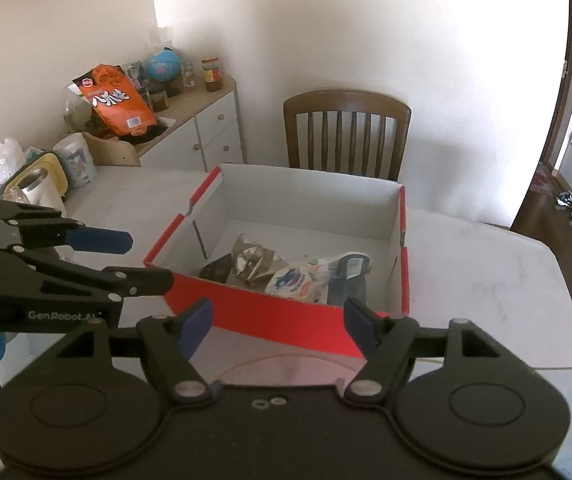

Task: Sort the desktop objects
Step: 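Withdraw both open tools from the box toward the remaining snacks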

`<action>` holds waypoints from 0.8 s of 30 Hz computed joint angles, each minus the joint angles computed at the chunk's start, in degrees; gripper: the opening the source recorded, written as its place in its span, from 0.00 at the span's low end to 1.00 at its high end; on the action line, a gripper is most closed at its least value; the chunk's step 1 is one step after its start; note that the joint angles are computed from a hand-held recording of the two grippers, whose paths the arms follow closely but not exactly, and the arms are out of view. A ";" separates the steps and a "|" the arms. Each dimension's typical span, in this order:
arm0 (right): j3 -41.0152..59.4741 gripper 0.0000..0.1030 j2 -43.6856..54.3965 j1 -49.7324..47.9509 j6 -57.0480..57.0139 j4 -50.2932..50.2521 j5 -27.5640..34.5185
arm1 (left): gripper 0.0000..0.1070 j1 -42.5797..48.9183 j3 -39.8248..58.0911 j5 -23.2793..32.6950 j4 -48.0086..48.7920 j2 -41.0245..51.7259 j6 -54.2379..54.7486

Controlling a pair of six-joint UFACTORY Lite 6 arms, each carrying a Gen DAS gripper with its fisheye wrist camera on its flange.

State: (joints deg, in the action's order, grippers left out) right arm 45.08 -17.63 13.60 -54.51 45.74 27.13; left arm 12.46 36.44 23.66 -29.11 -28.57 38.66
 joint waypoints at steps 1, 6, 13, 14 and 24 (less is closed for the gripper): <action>-0.57 0.72 -0.90 0.01 0.28 -0.14 0.23 | 0.57 0.41 -0.43 0.31 -0.66 -0.84 1.00; -3.29 0.74 -5.43 0.40 2.92 -1.83 1.03 | 0.61 2.37 -2.41 3.02 -3.23 -4.75 4.35; -6.95 0.85 -11.64 2.09 7.73 -5.19 1.19 | 0.76 6.02 -5.19 7.66 -7.46 -10.30 10.28; -7.54 0.86 -12.61 2.60 8.89 -5.98 0.99 | 0.78 6.98 -5.48 8.70 -8.67 -10.97 11.80; -13.55 0.91 -21.19 7.25 20.43 -14.87 -0.14 | 0.94 17.69 -9.70 18.21 -16.09 -17.76 24.15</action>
